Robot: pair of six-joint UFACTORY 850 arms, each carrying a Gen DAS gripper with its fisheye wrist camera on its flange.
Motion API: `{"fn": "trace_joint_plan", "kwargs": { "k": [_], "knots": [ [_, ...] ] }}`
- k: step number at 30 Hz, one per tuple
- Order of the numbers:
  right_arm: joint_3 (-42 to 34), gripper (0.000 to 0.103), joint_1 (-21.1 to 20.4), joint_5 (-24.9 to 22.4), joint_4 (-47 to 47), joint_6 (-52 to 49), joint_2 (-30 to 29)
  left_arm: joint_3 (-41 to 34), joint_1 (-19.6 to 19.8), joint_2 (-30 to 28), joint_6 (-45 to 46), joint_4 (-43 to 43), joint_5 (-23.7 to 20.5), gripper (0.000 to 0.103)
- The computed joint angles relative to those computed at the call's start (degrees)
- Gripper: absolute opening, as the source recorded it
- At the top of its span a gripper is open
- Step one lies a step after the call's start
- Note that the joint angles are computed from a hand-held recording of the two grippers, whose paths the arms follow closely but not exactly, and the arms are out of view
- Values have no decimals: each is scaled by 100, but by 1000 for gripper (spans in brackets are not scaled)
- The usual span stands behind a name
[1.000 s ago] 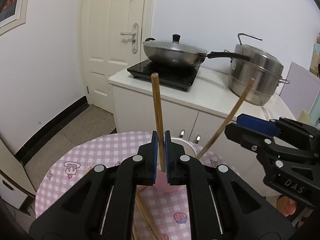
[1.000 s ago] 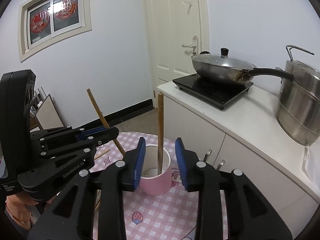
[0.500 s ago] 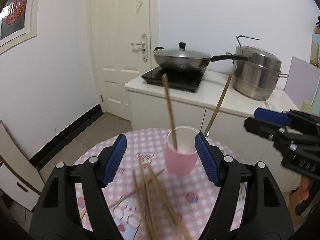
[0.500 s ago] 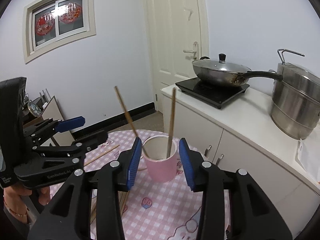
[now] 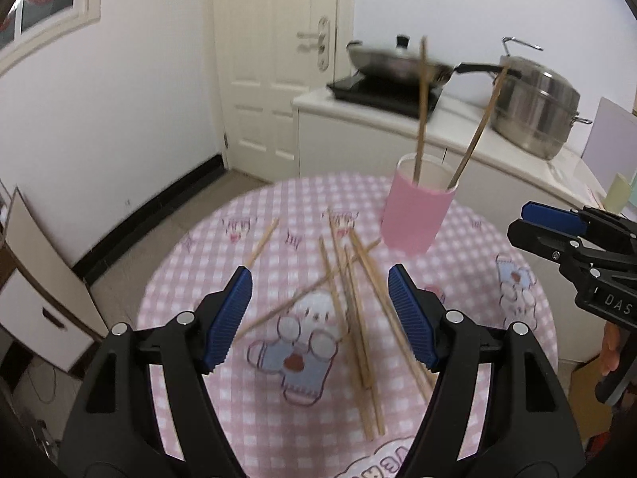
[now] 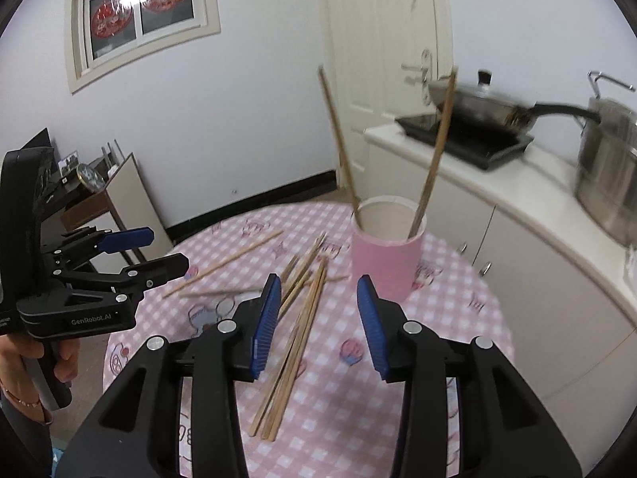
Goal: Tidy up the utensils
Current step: 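Withdraw both open tools from the cup toward the loose chopsticks, then close the left tool on a chopstick while the right tool grasps another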
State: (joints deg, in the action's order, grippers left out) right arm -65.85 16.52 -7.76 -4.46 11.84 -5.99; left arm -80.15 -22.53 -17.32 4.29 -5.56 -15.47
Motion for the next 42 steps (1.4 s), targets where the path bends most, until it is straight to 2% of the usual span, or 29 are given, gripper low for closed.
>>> {"fn": "trace_joint_plan", "kwargs": {
  "k": [4, 14, 18, 24, 27, 32, 35, 39, 42],
  "knots": [
    [50, 38, 53, -57, -178, 257, -154, 11, 99, -207, 595, -742, -215, 70],
    [-53, 37, 32, -242, 607, -377, -623, -279, 89, -828, 940, -1246, -532, 70],
    [-120, 37, -5, -306, 1075, -851, -785, -490, 58, -1074, 913, -1225, -701, 57],
    [-219, 37, -60, -396, 1700, -1519, -980, -716, 33, -1351, 653, -982, -820, 47],
    [-299, 37, -68, -450, 1600, -1454, -1090, -782, 12, -1436, 394, -683, -854, 42],
    [-410, 37, -55, -531, 1485, -1383, -1225, -849, -38, -1509, 18, -233, -806, 40],
    [-515, 37, -16, -611, 1241, -1215, -1321, -855, -68, -1524, -318, 187, -760, 31],
    [-677, 37, 28, -748, 1401, -1449, -1467, -825, -23, -1500, -213, 120, -755, 20],
    [-764, 35, 51, -813, 1523, -1618, -1549, -764, 24, -1454, -134, 31, -750, 16]
  ]
}}
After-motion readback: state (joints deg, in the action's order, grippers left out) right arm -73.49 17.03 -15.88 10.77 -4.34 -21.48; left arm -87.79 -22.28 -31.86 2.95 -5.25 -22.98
